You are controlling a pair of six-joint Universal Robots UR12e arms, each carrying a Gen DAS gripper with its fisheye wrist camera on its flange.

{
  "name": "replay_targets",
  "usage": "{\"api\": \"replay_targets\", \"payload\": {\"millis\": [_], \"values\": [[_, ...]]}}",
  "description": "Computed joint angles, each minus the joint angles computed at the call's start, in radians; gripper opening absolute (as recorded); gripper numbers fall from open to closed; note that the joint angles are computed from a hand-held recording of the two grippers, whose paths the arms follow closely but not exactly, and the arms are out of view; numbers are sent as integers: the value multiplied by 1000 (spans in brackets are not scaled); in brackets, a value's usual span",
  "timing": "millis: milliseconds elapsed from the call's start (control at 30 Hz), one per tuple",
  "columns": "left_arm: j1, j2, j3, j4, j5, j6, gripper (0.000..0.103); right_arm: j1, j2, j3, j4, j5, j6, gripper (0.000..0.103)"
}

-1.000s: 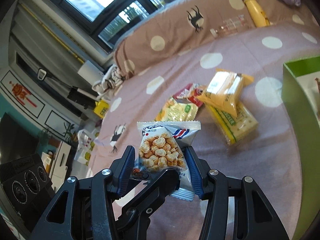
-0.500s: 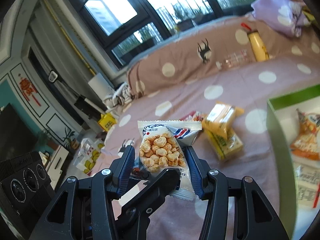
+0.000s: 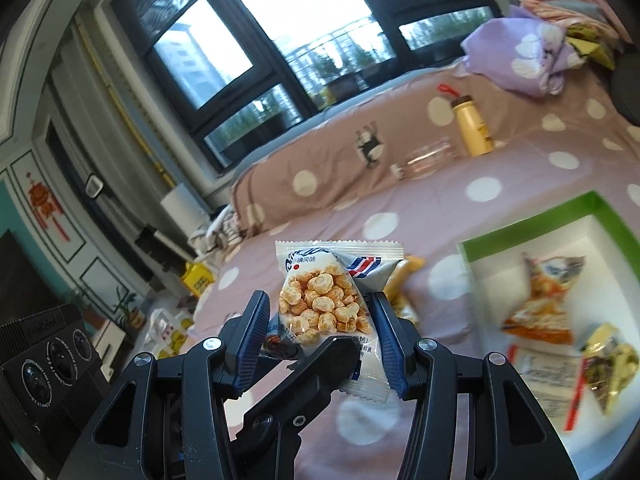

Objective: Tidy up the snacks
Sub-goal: 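Carry the Dino peanut bag into the green-rimmed box and open the right gripper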

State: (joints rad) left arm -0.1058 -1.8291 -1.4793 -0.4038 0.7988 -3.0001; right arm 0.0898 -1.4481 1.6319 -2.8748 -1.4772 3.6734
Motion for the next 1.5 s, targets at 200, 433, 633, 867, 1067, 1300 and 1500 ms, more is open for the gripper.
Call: {"api": "replay_targets", "payload": {"millis": [200, 433, 633, 867, 1067, 1300, 1500], "values": [[-37, -18, 28, -25, -17, 23, 38, -35, -33, 39, -15, -23, 55, 55], [-74, -34, 63, -97, -30, 89, 38, -73, -66, 79, -19, -39, 116, 55], [-95, -50, 90, -188, -54, 129, 38, -99, -88, 102, 19, -54, 165, 55], [-119, -65, 124, -336, -60, 187, 38, -132, -110, 115, 120, -37, 238, 55], [-135, -79, 154, -452, -70, 226, 37, -147, -125, 124, 197, -48, 290, 55], [-148, -89, 178, -557, -56, 250, 36, -160, -129, 121, 280, -48, 326, 55], [-157, -102, 202, -639, -36, 256, 36, -165, -127, 109, 359, -56, 349, 55]]}}
